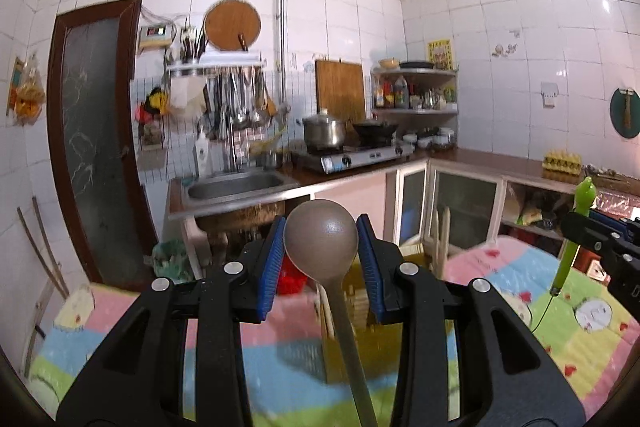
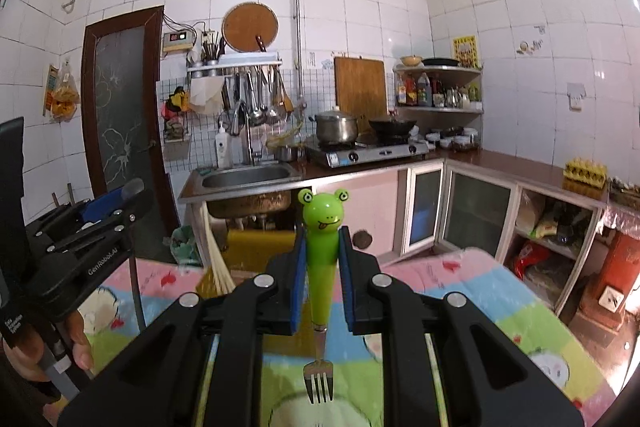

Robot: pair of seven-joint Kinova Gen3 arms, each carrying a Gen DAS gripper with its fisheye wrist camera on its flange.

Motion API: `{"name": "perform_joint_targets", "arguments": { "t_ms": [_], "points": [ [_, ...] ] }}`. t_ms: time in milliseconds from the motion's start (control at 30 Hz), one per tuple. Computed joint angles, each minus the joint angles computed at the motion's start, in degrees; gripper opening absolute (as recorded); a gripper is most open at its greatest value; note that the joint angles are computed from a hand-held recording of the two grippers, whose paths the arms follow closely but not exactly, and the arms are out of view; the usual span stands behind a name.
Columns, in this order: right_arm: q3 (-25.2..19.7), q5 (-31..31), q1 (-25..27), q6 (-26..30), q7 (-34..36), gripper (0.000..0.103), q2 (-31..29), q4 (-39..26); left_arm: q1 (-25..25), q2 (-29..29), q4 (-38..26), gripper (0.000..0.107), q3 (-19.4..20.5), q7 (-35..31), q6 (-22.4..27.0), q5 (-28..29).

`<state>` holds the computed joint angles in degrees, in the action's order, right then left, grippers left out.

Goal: Organize utensils
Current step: 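Lift the frog fork and spoon and carry them over the holder, then lower the fork and spoon into the holder and open both tools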

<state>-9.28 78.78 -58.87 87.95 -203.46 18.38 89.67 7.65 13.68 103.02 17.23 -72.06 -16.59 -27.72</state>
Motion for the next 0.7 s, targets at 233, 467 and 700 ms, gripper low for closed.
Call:
{"name": "perform_joint_targets", "arguments": {
  "t_ms": [233,467,700],
  "points": [
    [1.7,2.9,4.3,-5.3,2.3,0.016,-1.0,-2.6,4.3,5.2,-9.4,0.035,-2.4,-5.0,0.8,6.1],
    [3.0,4.3,7.9,-10.8,1.4,0.016,-0.4,-3.0,10.3,11.0,-15.9,0.035,-7.1,-14.6,1.2,14.2],
    [4.5,5.5,9.9,-14.5,-0.2,0.016,1.3,-3.4,7.3,16.2,-19.2,0.035,-2.9,-16.1,0.1,13.2]
  ]
}}
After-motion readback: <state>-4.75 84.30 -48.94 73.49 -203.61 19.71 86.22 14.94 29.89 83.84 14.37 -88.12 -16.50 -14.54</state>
